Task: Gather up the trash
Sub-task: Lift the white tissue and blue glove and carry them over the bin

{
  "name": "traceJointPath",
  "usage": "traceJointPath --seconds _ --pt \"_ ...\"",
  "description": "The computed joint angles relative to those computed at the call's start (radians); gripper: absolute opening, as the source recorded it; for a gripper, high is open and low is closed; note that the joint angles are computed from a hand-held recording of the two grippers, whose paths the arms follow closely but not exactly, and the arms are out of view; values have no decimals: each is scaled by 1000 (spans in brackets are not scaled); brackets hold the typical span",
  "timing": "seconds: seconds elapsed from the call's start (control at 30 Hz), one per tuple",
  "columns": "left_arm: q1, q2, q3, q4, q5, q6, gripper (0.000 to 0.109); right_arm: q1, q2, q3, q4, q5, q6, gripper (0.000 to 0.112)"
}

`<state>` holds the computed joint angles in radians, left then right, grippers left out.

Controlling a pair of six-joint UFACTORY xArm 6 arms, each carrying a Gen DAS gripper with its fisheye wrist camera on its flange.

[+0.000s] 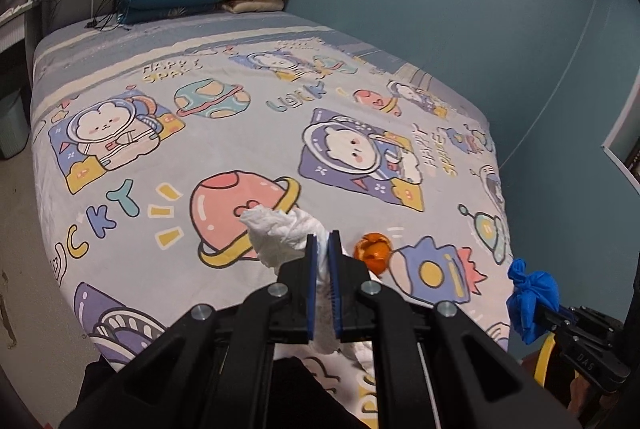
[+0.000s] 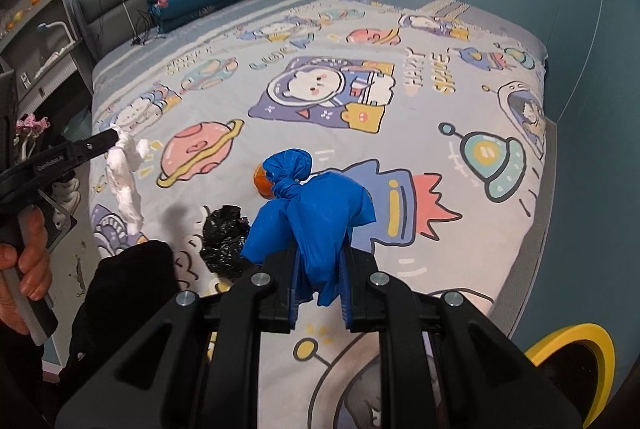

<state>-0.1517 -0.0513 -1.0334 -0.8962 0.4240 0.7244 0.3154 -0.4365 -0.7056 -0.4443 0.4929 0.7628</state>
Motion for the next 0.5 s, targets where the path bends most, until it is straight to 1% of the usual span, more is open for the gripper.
traceJointPath --seconds 0.2,0.3,0.5 --pt "-41 -83 63 -12 -10 27 5 1 -131 60 -19 31 23 15" --pt "-73 -131 99 -15 -24 44 5 -5 -196 92 -21 43 30 15" --pt "-140 -214 154 -25 -17 67 5 -24 -318 152 -21 75 37 15"
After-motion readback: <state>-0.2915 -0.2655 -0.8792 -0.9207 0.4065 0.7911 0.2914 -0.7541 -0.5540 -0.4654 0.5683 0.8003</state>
